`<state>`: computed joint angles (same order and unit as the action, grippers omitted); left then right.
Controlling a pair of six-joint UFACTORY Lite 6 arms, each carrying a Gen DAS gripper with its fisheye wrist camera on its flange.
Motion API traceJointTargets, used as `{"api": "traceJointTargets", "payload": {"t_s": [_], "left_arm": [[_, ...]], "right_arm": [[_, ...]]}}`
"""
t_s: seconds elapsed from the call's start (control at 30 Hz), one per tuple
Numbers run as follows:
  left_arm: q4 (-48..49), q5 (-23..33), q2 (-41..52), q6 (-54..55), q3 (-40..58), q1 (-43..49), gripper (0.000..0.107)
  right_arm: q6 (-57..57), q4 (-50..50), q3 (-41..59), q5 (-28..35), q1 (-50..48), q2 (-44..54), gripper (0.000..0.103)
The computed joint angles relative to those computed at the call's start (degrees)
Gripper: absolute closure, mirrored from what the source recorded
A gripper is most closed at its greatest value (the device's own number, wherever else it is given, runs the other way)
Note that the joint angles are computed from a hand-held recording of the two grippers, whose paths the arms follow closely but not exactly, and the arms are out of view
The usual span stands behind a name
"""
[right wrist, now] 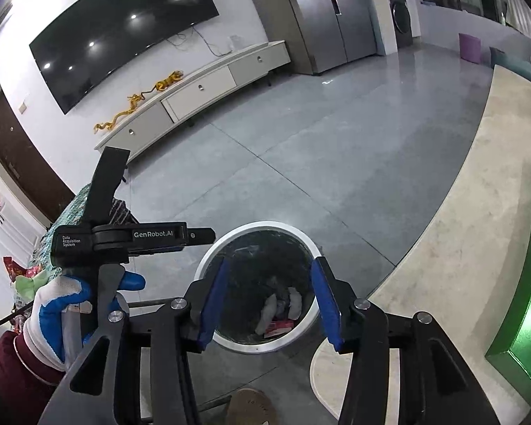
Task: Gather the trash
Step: 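Move both open tools back to the wrappers on the rug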
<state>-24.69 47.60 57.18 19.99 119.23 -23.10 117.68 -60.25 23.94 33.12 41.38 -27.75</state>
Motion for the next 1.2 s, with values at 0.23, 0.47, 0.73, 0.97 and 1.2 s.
{"api": "traceJointTargets", "payload": {"t_s": [0.23, 0.47, 0.73, 0.97, 1.2], "left_arm": [[-2.04, -7.39, -18.97, 3.71, -18.85, 1.98, 0.043], [-6.03, -15.66, -48.26, 12.98, -42.91, 8.19, 0.043], [-17.47, -6.47, -71.82, 33.11, -57.51, 30.14, 0.043], [-25.20, 5.49, -79.96, 51.83, -62.58, 55.80, 0.043], [-28.79, 12.53, -78.18, 63.05, -62.26, 73.61, 0.043]], "right_arm": [[-0.13, 2.47, 0.94, 7.38, 6.64, -3.21, 0.055], [0.74, 2.89, 8.84, 18.27, 18.97, -0.78, 0.055], [-0.90, 1.70, 25.83, 25.09, 30.05, 12.53, 0.055], [-6.90, 2.25, 42.42, 25.02, 33.94, 26.95, 0.054], [-14.82, 3.98, 58.87, 23.75, 34.78, 40.51, 0.054]]}}
